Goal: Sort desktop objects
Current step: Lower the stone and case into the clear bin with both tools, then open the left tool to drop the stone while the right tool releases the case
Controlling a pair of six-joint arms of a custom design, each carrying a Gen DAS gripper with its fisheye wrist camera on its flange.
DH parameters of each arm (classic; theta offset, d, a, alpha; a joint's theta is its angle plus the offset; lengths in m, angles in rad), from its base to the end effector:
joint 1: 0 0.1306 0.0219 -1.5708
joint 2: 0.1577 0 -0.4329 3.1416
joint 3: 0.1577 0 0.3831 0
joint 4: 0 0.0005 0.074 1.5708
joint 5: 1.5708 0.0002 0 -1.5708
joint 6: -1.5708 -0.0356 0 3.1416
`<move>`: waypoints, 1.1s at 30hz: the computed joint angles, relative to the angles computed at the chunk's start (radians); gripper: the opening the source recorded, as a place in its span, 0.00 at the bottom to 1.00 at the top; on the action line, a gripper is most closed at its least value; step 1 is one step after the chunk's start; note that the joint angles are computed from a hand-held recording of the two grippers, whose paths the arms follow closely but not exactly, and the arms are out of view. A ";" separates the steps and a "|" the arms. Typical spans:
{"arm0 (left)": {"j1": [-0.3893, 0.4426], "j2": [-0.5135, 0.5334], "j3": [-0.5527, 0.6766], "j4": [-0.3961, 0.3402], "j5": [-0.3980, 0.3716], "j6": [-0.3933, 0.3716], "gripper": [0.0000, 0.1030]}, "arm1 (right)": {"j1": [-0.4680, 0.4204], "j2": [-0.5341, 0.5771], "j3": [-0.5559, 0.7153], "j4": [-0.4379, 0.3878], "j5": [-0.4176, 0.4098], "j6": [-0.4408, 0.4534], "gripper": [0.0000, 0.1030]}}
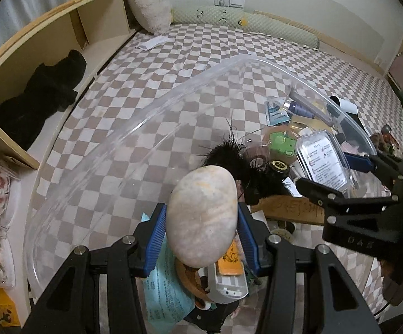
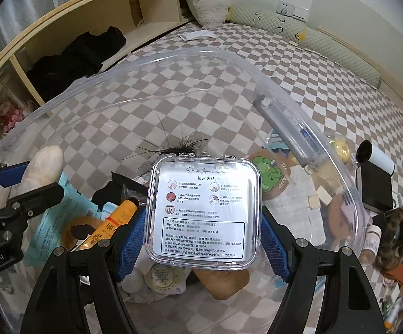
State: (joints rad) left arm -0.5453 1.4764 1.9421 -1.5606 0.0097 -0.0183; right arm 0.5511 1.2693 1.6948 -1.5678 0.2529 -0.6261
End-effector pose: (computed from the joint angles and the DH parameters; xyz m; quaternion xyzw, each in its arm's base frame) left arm 0.3771 -0.2298 0.6372 0.2714 0.9332 -0.0659 0.2263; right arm 0.3063 0.1772 0.6184 0.0631 0.9676 0.0146 0.2438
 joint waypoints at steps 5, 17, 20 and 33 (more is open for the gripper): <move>-0.005 0.034 0.037 -0.027 0.004 0.009 0.48 | -0.026 -0.003 -0.008 0.002 -0.031 -0.014 0.75; -0.012 0.035 0.079 -0.008 -0.059 0.009 0.56 | -0.042 -0.002 -0.010 -0.006 -0.038 -0.038 0.75; -0.020 0.029 0.085 -0.004 -0.082 -0.007 0.63 | -0.041 -0.004 -0.013 -0.012 -0.039 -0.036 0.75; -0.057 -0.011 0.021 0.028 -0.163 -0.022 0.80 | -0.007 -0.017 -0.009 -0.015 -0.035 -0.059 0.75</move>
State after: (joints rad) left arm -0.6019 1.4653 1.9634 -1.5323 -0.1531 -0.0406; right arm 0.5443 1.2519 1.6857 -1.5833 0.2178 -0.6854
